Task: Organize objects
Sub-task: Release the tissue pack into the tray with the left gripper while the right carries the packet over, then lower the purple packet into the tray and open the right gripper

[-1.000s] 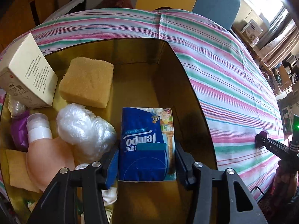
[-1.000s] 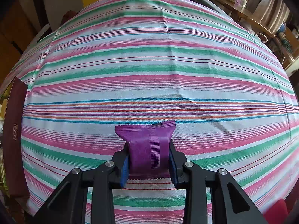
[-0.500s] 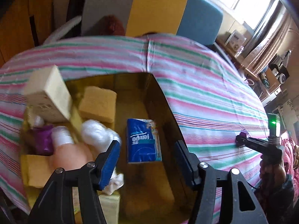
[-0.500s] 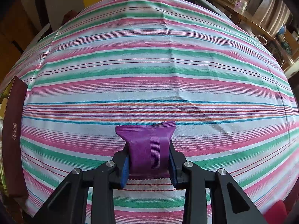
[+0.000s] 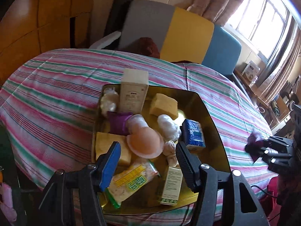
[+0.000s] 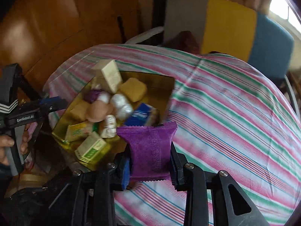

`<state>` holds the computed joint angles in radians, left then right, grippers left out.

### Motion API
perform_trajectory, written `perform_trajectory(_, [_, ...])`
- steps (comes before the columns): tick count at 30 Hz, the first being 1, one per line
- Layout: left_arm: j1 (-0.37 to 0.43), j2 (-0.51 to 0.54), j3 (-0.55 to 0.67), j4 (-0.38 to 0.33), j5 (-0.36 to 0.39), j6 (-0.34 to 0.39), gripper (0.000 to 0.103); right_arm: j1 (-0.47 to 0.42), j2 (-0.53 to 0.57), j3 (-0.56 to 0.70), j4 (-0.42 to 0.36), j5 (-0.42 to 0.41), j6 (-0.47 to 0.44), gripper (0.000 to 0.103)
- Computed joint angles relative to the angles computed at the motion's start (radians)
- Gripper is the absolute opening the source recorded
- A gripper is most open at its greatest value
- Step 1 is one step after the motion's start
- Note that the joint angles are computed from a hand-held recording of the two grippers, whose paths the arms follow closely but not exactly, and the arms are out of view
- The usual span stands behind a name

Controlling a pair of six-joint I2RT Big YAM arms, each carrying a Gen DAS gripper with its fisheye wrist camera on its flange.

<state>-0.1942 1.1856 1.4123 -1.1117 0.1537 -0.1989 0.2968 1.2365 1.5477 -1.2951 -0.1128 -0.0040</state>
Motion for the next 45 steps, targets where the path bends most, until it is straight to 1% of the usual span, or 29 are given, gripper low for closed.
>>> perform_trajectory(1, [0.006,-0.005,-0.005,0.003,0.005,0.003,0.061,0.041,0.028,0.018,-0.012,0.011,-0.01,0.034])
perform_trajectory(3, [0.017,-0.013,-0.018,0.011,0.01,0.011,0.061,0.094,0.079,0.037,-0.037,0.03,-0.033,0.034])
perform_trajectory(8, [0.047,-0.037,-0.052,0.015,0.035,0.022,0.061,0.159,0.191,0.073,-0.101,0.079,-0.048,0.034])
perform_trajectory(11, [0.061,-0.045,-0.07,0.022,0.04,0.03,0.061,0.168,0.237,0.089,-0.128,0.107,-0.041,0.034])
perform_trajectory(15, [0.071,-0.051,-0.089,0.028,0.046,0.038,0.061,0.176,0.282,0.116,-0.158,0.111,-0.039,0.035])
perform_trajectory(17, [0.078,-0.052,-0.095,0.029,0.056,0.038,0.061,0.184,0.295,0.121,-0.167,0.127,-0.036,0.035])
perform_trajectory(19, [0.085,-0.054,-0.1,0.03,0.062,0.038,0.061,0.185,0.304,0.124,-0.175,0.122,-0.032,0.036])
perform_trajectory(22, [0.091,-0.056,-0.107,0.032,0.065,0.036,0.061,0.187,0.308,0.125,-0.177,0.116,-0.024,0.037])
perform_trajectory(25, [0.091,-0.057,-0.111,0.032,0.061,0.037,0.061,0.187,0.307,0.126,-0.17,0.107,-0.017,0.041])
perform_trajectory(28, [0.083,-0.062,-0.113,0.035,0.039,0.044,0.062,0.187,0.303,0.123,-0.162,0.105,-0.01,0.042])
perform_trajectory(29, [0.08,-0.065,-0.114,0.037,0.03,0.045,0.062,0.187,0.298,0.121,-0.158,0.103,-0.004,0.044])
perform_trajectory(30, [0.077,-0.07,-0.115,0.041,0.022,0.044,0.063,0.188,0.29,0.116,-0.152,0.101,0.002,0.046])
perform_trajectory(32, [0.064,-0.084,-0.122,0.053,-0.021,0.038,0.063,0.189,0.265,0.103,-0.127,0.085,0.012,0.055])
perform_trajectory(33, [0.052,-0.092,-0.126,0.06,-0.062,0.035,0.063,0.19,0.249,0.095,-0.112,0.079,0.021,0.058])
perform_trajectory(35, [0.028,-0.106,-0.131,0.074,-0.145,0.029,0.063,0.194,0.215,0.079,-0.077,0.08,0.046,0.067])
perform_trajectory(38, [-0.018,-0.122,-0.135,0.09,-0.285,0.016,0.063,0.193,0.154,0.041,-0.004,0.075,0.105,0.071])
perform_trajectory(39, [-0.028,-0.125,-0.133,0.087,-0.309,0.005,0.063,0.194,0.131,0.024,0.023,0.094,0.129,0.073])
perform_trajectory(40, [-0.029,-0.128,-0.134,0.089,-0.308,0.001,0.063,0.204,0.106,0.003,0.057,0.128,0.162,0.076])
perform_trajectory(42, [-0.04,-0.141,-0.139,0.1,-0.317,-0.011,0.063,0.242,0.042,-0.057,0.123,0.213,0.24,0.082])
perform_trajectory(43, [-0.05,-0.148,-0.142,0.104,-0.33,-0.016,0.063,0.26,0.024,-0.081,0.161,0.26,0.273,0.087])
perform_trajectory(44, [-0.06,-0.154,-0.143,0.108,-0.345,-0.021,0.063,0.281,0.001,-0.095,0.182,0.314,0.306,0.091])
perform_trajectory(45, [-0.075,-0.16,-0.145,0.111,-0.372,-0.028,0.064,0.299,-0.022,-0.118,0.209,0.367,0.338,0.094])
